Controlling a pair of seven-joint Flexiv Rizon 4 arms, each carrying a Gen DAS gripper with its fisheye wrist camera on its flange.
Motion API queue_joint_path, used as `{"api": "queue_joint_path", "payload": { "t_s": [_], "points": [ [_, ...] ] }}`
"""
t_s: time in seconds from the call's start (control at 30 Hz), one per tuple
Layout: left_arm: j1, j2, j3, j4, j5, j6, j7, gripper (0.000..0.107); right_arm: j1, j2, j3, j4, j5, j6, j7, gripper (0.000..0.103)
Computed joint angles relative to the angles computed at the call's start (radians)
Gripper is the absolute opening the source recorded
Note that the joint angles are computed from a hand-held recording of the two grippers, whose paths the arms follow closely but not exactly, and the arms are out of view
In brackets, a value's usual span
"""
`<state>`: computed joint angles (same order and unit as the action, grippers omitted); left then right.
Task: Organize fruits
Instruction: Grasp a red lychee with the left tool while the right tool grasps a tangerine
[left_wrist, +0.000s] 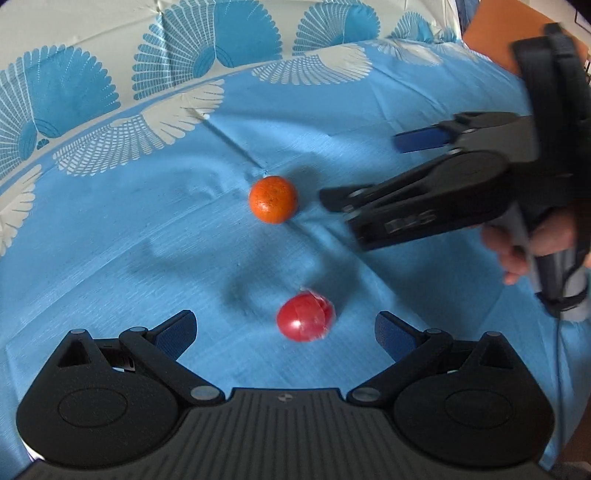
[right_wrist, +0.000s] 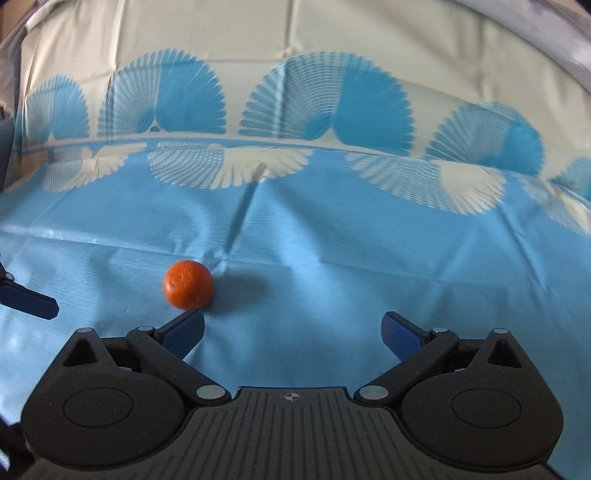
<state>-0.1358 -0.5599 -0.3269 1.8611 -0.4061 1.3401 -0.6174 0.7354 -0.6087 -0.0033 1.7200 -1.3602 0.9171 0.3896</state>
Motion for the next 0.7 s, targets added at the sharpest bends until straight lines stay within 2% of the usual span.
{"api": "queue_joint_path", "payload": {
  "t_s": [0.07,0.13,0.2,0.23,0.27,0.3,0.33,0.37,0.4,0.53,0.6,0.7],
  "points": [
    [0.031,-0.014,-0.043,0.005,-0.019,0.026,0.036,0.099,-0.008,-0.048,-0.019,-0.054,-0.037,0.047,-0.028,0.1],
    [0.054,-0.018,-0.073,0.012,-0.024,0.028,0.073,0.077,-0.017,-0.079,-0.053,-0.094,-0.147,0.136,0.011,0.102],
    [0.105,-0.024,-0.138,0.032,-0.055,0.044,0.134,0.07,-0.02,-0.111,-0.052,-0.137,-0.151,0.169,-0.056,0.101],
    [0.125,-0.028,-0.164,0.04,-0.065,0.052,0.161,0.058,-0.02,-0.126,-0.053,-0.155,-0.15,0.188,-0.097,0.097],
    [0.14,-0.03,-0.183,0.043,-0.071,0.054,0.184,0.051,-0.025,-0.142,-0.047,-0.172,-0.13,0.215,-0.162,0.082],
    [0.154,-0.027,-0.198,0.048,-0.08,0.044,0.198,0.035,-0.023,-0.146,-0.056,-0.179,-0.145,0.244,-0.164,0.077],
    [0.147,-0.02,-0.186,0.044,-0.084,0.025,0.193,0.034,-0.028,-0.146,-0.067,-0.182,-0.169,0.284,-0.136,0.059],
    [0.138,-0.012,-0.171,0.039,-0.09,-0.001,0.184,0.034,-0.045,-0.148,-0.065,-0.188,-0.181,0.34,-0.109,0.037],
    [0.136,-0.001,-0.163,0.042,-0.103,-0.018,0.182,0.034,-0.043,-0.145,-0.065,-0.187,-0.167,0.339,-0.094,0.026],
    [0.149,0.048,-0.165,0.086,-0.174,0.002,0.213,0.034,-0.016,-0.116,-0.069,-0.152,-0.08,0.257,-0.043,0.026],
    [0.154,0.075,-0.156,0.102,-0.21,-0.006,0.227,0.034,-0.014,-0.104,-0.071,-0.133,-0.063,0.251,0.001,0.027],
    [0.137,0.101,-0.116,0.118,-0.242,0.009,0.241,0.034,-0.012,-0.106,-0.069,-0.132,-0.033,0.25,-0.004,0.028]
  ]
}}
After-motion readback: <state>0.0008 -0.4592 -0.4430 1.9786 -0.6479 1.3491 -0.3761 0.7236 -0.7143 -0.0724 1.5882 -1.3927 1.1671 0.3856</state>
